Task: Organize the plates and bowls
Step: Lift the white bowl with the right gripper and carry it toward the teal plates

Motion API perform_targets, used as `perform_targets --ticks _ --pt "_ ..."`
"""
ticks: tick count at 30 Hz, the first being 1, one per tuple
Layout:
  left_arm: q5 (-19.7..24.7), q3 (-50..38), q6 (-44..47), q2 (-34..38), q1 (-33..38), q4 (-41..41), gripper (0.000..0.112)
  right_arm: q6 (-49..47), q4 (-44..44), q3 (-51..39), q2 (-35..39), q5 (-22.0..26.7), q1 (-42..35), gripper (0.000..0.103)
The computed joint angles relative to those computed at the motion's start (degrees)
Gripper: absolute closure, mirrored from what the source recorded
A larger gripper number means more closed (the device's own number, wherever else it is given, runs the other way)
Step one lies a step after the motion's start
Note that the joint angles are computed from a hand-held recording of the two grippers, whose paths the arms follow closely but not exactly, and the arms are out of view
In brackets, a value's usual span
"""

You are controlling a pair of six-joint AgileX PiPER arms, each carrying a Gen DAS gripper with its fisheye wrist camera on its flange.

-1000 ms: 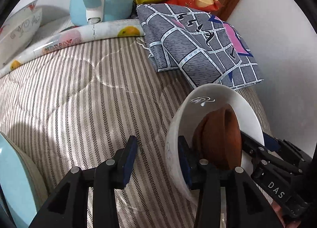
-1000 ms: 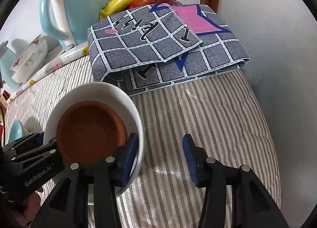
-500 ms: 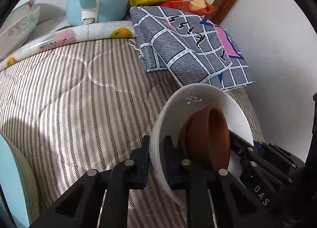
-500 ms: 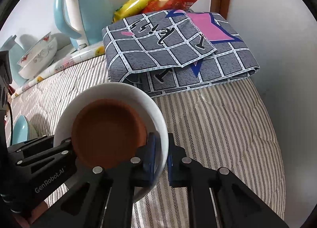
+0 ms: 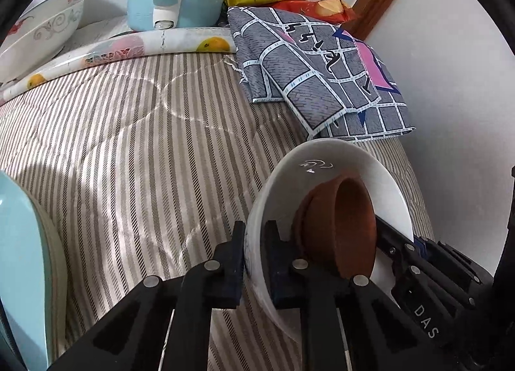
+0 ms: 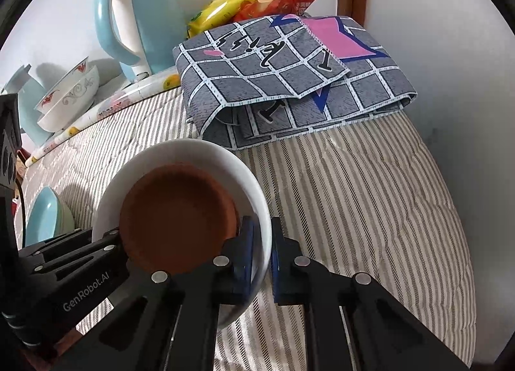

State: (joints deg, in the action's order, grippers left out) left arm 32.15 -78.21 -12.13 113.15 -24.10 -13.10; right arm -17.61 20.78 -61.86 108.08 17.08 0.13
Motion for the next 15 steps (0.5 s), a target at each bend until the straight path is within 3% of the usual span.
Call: perform_targets --ticks 15 --pt "-1.93 6.66 -2.19 -4.86 -0.50 1.24 0.100 1.52 -1.31 4.80 -3.19 -1.20 1.47 0.095"
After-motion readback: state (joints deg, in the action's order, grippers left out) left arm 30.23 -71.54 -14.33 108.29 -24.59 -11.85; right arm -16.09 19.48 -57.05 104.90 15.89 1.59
